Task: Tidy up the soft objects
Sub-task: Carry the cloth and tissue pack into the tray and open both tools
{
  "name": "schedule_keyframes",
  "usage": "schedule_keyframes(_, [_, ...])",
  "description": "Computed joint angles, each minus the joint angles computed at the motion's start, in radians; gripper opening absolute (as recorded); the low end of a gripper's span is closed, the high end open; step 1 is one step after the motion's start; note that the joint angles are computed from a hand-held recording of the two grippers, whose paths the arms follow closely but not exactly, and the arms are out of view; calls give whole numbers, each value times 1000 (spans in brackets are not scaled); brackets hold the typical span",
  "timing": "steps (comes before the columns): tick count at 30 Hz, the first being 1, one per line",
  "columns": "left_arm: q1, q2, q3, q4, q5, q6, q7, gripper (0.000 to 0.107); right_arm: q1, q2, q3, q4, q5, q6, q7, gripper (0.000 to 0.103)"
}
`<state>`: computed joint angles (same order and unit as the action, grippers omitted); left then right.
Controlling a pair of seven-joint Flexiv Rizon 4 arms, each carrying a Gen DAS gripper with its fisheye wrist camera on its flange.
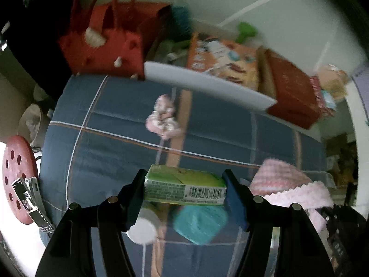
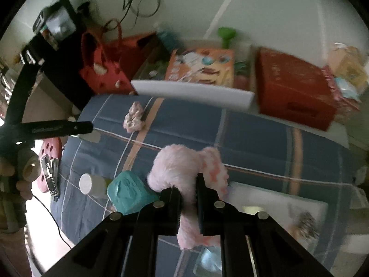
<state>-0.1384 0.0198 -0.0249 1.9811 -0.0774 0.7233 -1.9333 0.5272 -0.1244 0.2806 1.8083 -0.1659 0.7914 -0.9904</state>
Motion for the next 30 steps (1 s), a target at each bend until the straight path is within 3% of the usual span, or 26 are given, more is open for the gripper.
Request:
schedule_keyframes(7, [-79, 39, -63, -27, -2, 3, 4, 67, -67, 187, -10, 107, -10, -62, 35, 12])
schedule_keyframes(17, [-227, -123, -149, -120, -63, 13, 35, 67, -166, 352, -34, 235, 13, -163, 46, 12])
schedule_keyframes(23, [-300, -247, -172, -179, -106, 38, 48, 67, -208, 374, -56, 284, 43, -180, 22, 12])
schedule_keyframes(30, [-347, -380, -165, -229, -111, 80, 33, 67, -215, 312, -65, 348, 106, -171, -27, 12])
